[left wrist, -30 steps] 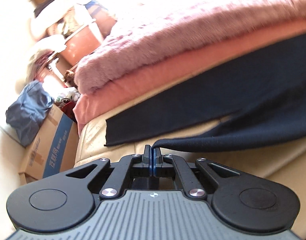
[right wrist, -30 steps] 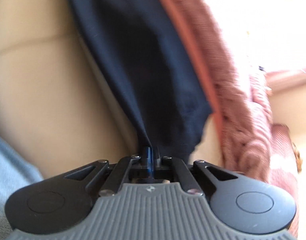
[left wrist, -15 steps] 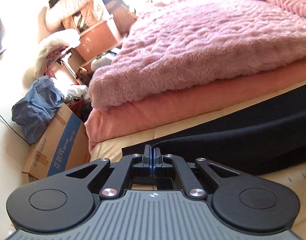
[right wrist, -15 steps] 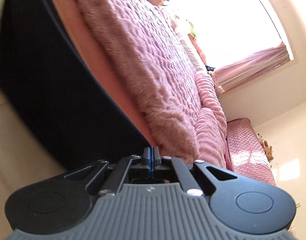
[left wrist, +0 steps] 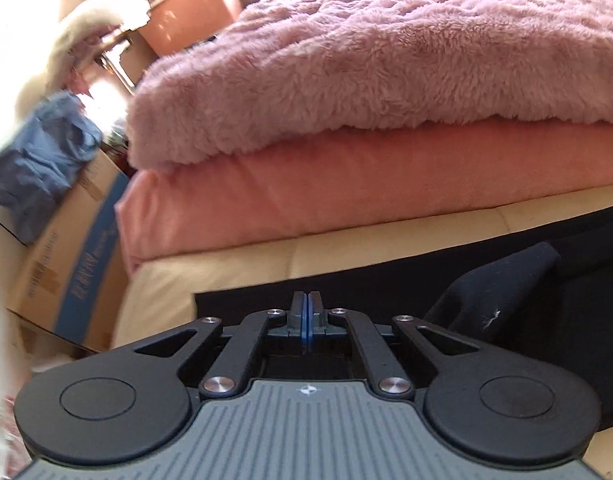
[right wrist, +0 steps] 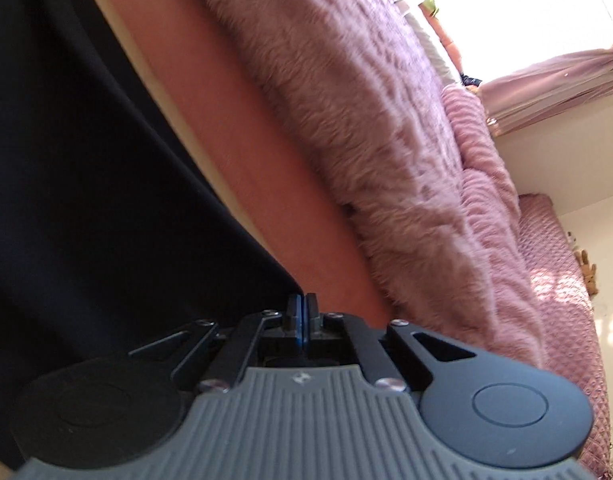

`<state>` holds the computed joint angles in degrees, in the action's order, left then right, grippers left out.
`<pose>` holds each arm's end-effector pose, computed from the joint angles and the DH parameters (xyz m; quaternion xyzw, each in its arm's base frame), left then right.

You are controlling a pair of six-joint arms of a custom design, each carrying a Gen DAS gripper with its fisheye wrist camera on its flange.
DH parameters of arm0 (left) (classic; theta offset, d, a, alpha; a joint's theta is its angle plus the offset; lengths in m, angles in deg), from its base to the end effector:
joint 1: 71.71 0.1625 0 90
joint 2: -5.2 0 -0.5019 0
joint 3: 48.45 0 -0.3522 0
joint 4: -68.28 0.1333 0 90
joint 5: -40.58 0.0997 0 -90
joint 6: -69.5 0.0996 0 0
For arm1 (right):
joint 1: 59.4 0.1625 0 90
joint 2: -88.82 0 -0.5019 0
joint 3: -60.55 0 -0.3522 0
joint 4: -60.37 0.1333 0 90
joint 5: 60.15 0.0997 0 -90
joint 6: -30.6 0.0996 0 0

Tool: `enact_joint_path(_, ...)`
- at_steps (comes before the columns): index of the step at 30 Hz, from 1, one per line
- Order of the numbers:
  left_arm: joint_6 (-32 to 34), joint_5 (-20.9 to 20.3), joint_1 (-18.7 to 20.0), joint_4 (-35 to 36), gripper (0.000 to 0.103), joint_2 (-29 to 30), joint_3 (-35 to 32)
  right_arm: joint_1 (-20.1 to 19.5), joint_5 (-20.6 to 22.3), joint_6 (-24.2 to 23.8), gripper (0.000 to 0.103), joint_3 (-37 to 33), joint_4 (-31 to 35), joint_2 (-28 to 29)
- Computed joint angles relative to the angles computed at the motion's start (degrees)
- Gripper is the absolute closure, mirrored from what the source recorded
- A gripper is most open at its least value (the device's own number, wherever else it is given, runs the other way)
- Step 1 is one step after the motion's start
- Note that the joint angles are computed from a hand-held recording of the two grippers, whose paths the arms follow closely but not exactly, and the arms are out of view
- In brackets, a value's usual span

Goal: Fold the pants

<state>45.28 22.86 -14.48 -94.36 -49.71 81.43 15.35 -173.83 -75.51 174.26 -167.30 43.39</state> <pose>-0.0670 -0.5256 0.1987 0.0721 0.8043 -0.2669 0.5260 -0.0686 -0.6063 0.2541 0.4913 -0.6479 0.1257 0.5683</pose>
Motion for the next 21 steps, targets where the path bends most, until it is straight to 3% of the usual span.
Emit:
enact_joint_path(2,5.4,-2.5,-0.1,-11.3,0.092,0.2,2.7,-0.4,0.2,1.1,0.103,-0.1,0.4,0.2)
enact_joint_path(6,6.3,-5.0,-2.2,-23.7,0.074,-0.6,8.8,-1.0,0.2,0.7,0.103,0.3,-0.4,0.6)
enact_joint_path(8,2.9,-4.2,-3.6,-24.8,0.063,-1.2,11.7,-1.3,0.1,0.1,0.103,0.7,-1.5,0.9)
enact_joint_path(13,-0.1,-5.8,-6.7,-32.1,0.050,-3.2,19.1,-0.9,-1.1,-0.2,0.103,-0.2,-3.1,2.1)
enact_joint_path(16,0.1,-7.4,-7.0,-29.8,0.050,-4.5,20.9,-0.6,-1.9,-0.1,0.103,-0.8,-2.7,2.4)
enact_joint_path(19,0.1,-6.2,-6.1,-25.2,0.050,-4.0,20.4,-0.3,-3.0,0.2,0.103,-1.4,-2.4,2.7)
enact_joint_path(21,3.2,-6.2,-4.8,-26.8,0.050,-2.9,20.1,-0.1,-3.5,-0.4,0.103,-1.6,-3.0,3.1)
